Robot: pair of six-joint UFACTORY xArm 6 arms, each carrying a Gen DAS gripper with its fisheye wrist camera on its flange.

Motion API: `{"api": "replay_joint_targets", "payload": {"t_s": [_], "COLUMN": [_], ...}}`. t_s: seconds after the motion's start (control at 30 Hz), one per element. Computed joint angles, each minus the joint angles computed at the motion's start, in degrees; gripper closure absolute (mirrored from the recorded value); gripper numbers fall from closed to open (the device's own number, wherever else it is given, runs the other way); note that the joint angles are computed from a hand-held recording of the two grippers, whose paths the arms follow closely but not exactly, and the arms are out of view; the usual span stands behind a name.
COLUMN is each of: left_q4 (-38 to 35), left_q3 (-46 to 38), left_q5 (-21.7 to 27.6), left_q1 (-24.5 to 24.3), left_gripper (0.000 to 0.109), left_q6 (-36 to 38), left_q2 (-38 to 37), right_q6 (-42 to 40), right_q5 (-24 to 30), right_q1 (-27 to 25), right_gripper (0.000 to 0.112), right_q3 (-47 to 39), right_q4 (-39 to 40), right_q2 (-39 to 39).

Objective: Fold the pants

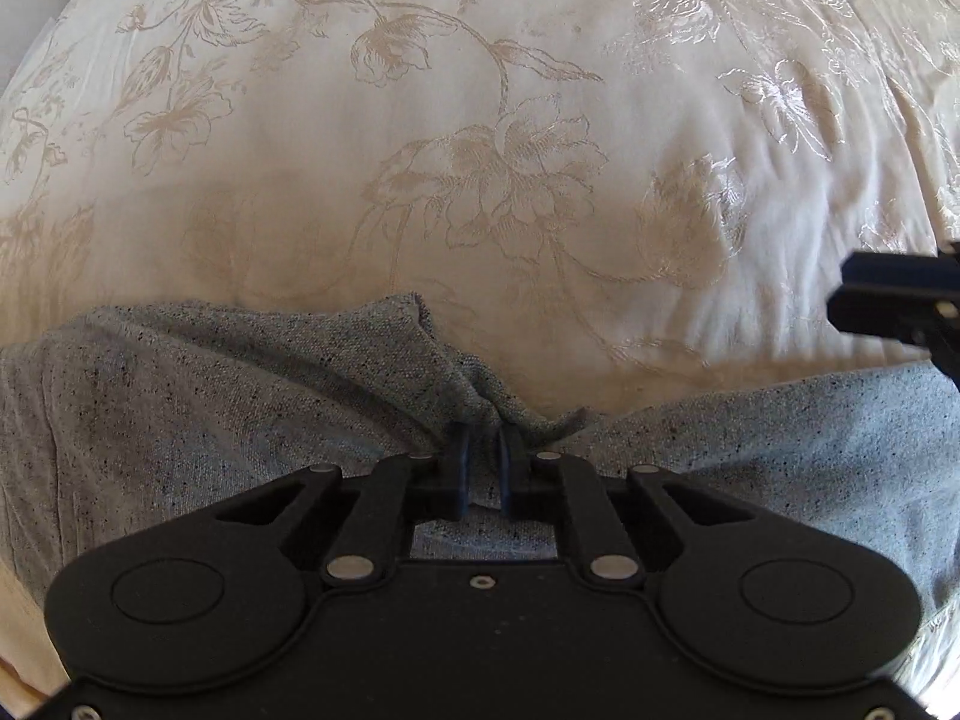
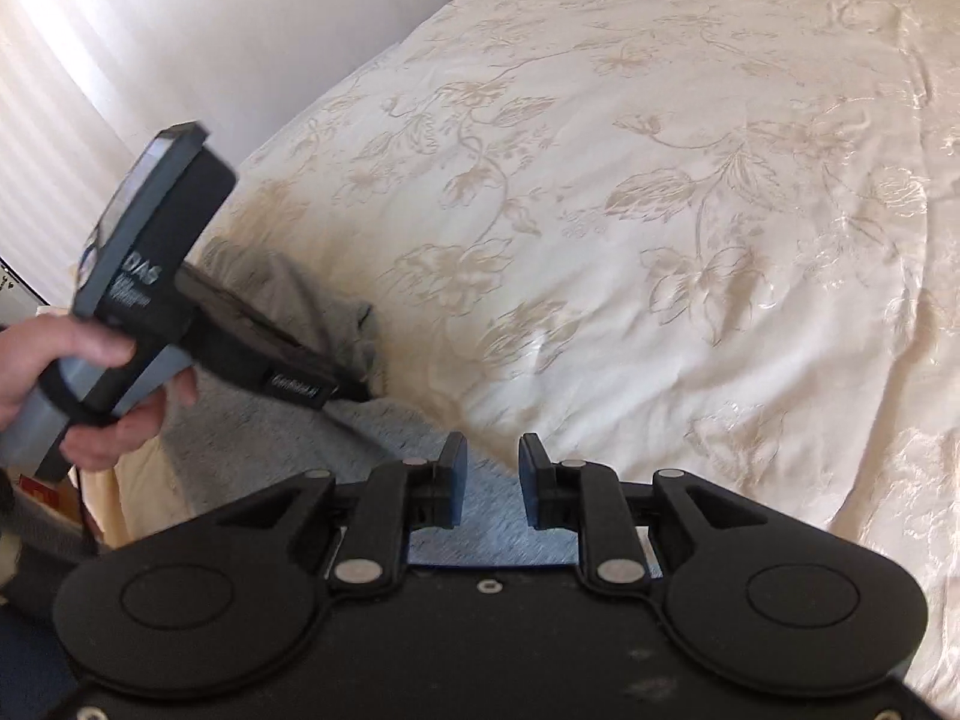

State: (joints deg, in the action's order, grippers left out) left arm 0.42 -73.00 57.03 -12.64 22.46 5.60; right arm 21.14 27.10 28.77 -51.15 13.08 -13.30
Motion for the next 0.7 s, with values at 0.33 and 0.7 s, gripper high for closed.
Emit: {"api": "replay_joint_targets", "payload": {"t_s": [0.33,0.7], "left_q4": [-9.44,-10.39], "left_q3": [1.64,2.05], "left_q5": [0.11,-0.32], "left_q1": [4.41,4.53], "left_gripper": [0.093,0.093], "left_q6": [5.37,9.37], "left_q2": [-2.63,-3.24], "right_q6": [-29.22,-26.93], "right_q5": [13.16,14.84], "right_q1": [-2.6,0.15], "right_gripper": [0.09,0.082], "right_q3": [-13.13,-12.81], "right_q4": [22.25,18.97], "right_q2": [13.04,12.36]}}
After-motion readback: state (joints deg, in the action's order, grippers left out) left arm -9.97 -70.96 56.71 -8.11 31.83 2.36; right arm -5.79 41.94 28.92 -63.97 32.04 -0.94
